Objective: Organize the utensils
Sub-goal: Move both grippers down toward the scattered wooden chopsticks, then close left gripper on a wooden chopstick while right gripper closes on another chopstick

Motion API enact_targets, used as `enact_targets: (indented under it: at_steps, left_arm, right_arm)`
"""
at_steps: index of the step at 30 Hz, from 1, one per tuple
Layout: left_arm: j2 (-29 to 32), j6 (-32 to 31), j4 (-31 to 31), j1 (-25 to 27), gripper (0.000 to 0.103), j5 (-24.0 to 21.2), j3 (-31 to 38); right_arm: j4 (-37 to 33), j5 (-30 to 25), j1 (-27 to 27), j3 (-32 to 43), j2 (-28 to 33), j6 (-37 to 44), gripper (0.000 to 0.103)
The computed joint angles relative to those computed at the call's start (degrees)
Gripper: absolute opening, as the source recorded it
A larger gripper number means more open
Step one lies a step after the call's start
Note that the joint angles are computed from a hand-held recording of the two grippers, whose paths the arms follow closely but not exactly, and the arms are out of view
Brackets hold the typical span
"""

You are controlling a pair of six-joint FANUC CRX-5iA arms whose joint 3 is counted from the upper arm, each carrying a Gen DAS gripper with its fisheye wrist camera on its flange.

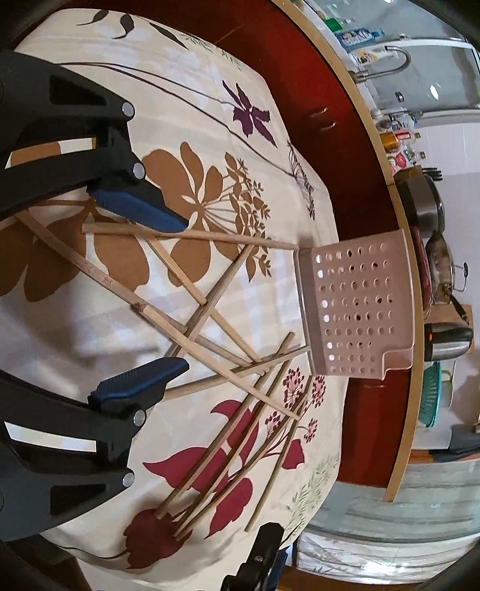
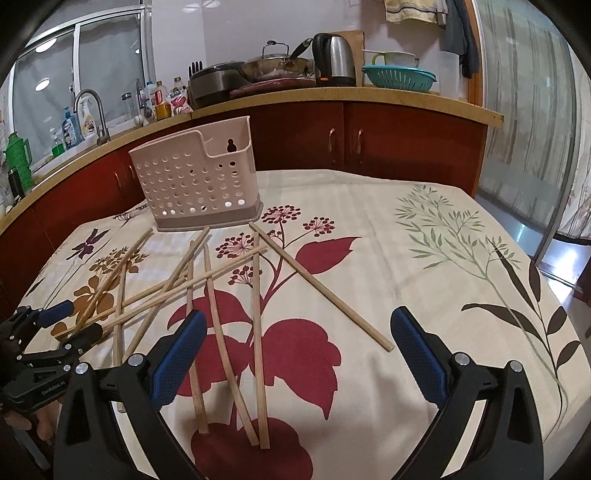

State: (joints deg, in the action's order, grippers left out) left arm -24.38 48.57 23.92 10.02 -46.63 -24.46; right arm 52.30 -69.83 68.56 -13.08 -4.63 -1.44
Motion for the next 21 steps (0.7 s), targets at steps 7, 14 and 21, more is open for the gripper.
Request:
enact_targets:
  at_steps: [7,14,21]
  left_arm:
    - [1.63,-3.83,3.11,0.56,0.047,-3.12,0.22]
    - [2.39,-5.9,4.64,-0.07,0.035,-4.31,0.37]
    - [2.86,-6.62,3.75,-0.66,0.024,-5.36,1.12]
  right_arm:
    - [-0.94,1.04,-0.77,0.11,0.38,0.38,0.097]
    - [-1.69,1.69,-1.27,0.03,0.51,0.63,0.097]
    - [-2.2,2.22,-1.57,-0.01,0.67,0.88,0.097]
